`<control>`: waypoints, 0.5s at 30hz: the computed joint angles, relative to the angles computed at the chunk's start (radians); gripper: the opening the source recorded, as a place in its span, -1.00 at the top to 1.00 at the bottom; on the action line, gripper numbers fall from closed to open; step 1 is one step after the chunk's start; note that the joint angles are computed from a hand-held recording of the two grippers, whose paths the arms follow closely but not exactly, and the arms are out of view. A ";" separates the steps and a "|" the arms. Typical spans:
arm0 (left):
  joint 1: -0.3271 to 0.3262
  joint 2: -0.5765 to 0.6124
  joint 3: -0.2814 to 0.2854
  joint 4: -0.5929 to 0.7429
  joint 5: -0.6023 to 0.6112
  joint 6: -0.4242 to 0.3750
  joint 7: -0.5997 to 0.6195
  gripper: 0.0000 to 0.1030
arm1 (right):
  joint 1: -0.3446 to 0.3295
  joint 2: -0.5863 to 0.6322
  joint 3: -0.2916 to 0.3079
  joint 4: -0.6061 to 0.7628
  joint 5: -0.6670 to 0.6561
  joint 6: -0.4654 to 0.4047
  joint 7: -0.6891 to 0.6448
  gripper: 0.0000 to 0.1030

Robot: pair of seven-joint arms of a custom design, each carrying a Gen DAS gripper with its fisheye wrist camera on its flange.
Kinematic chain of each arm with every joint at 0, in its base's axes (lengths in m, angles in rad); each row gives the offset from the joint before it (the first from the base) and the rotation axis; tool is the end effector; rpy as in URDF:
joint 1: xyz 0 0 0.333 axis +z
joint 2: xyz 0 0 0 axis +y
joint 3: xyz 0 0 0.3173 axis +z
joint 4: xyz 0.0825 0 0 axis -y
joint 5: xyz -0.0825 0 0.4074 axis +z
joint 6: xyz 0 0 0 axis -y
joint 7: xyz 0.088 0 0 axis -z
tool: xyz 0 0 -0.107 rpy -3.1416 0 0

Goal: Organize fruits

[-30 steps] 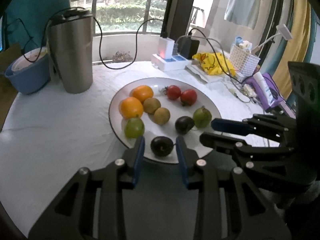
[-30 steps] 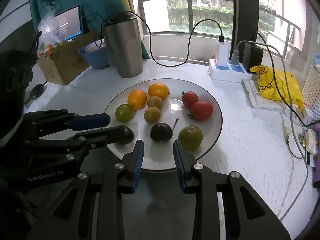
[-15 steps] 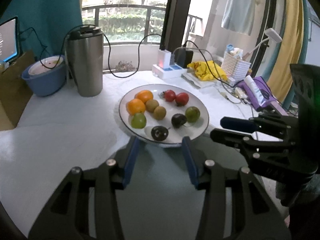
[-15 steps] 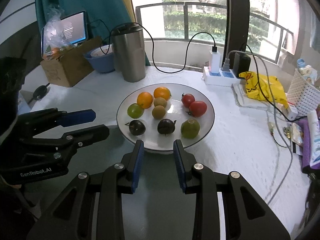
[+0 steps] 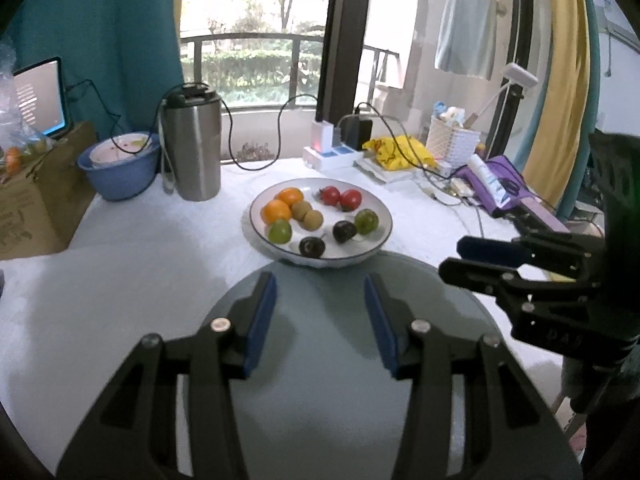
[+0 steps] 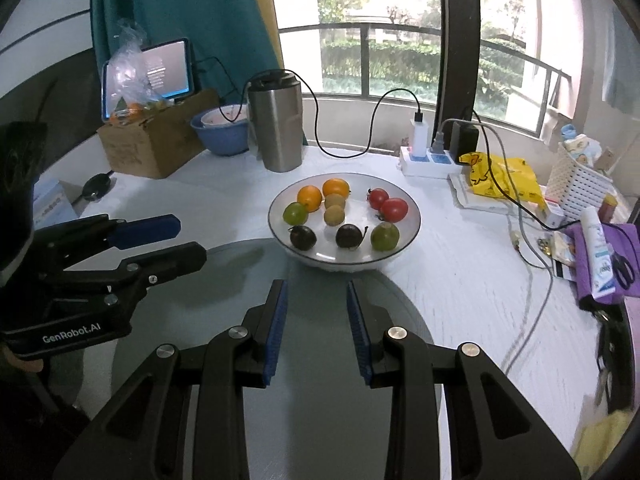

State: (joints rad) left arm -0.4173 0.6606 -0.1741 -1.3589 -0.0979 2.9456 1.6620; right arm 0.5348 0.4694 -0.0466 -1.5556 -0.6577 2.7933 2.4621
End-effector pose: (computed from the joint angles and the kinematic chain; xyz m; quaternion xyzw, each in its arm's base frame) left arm 0.6894 -0.4066 0.4409 -0.4523 0.7680 -0.4208 0.1688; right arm 0.6485 0.3835 0.4493 -0.6873 0.5940 -0.2570 0.3299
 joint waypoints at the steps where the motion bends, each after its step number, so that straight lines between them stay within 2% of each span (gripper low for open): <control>1: -0.001 -0.021 0.003 -0.032 -0.001 0.021 -0.006 0.07 | 0.012 -0.012 -0.009 -0.014 -0.014 0.001 0.019 0.37; 6: -0.009 -0.108 0.020 -0.160 -0.001 0.098 -0.023 0.06 | 0.052 -0.067 -0.033 -0.080 -0.109 0.005 0.132 0.37; 8: -0.032 -0.144 0.050 -0.210 0.008 0.130 -0.045 0.02 | 0.057 -0.086 -0.031 -0.100 -0.145 0.005 0.176 0.37; 9: -0.039 -0.158 0.060 -0.230 0.012 0.143 -0.053 -0.24 | 0.058 -0.094 -0.029 -0.108 -0.163 0.007 0.196 0.37; 11: -0.013 -0.190 0.029 -0.278 -0.002 0.181 -0.042 -0.54 | 0.066 -0.114 -0.029 -0.123 -0.210 0.001 0.247 0.37; 15: -0.016 -0.249 0.031 -0.353 -0.024 0.242 -0.040 -0.54 | 0.073 -0.156 -0.017 -0.148 -0.313 -0.027 0.342 0.36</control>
State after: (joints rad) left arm -0.4338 0.4113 -0.1428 -1.7116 -0.1221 3.1879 1.6221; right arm 0.6083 0.3138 -0.0637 -1.7037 -0.9705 2.7661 2.8038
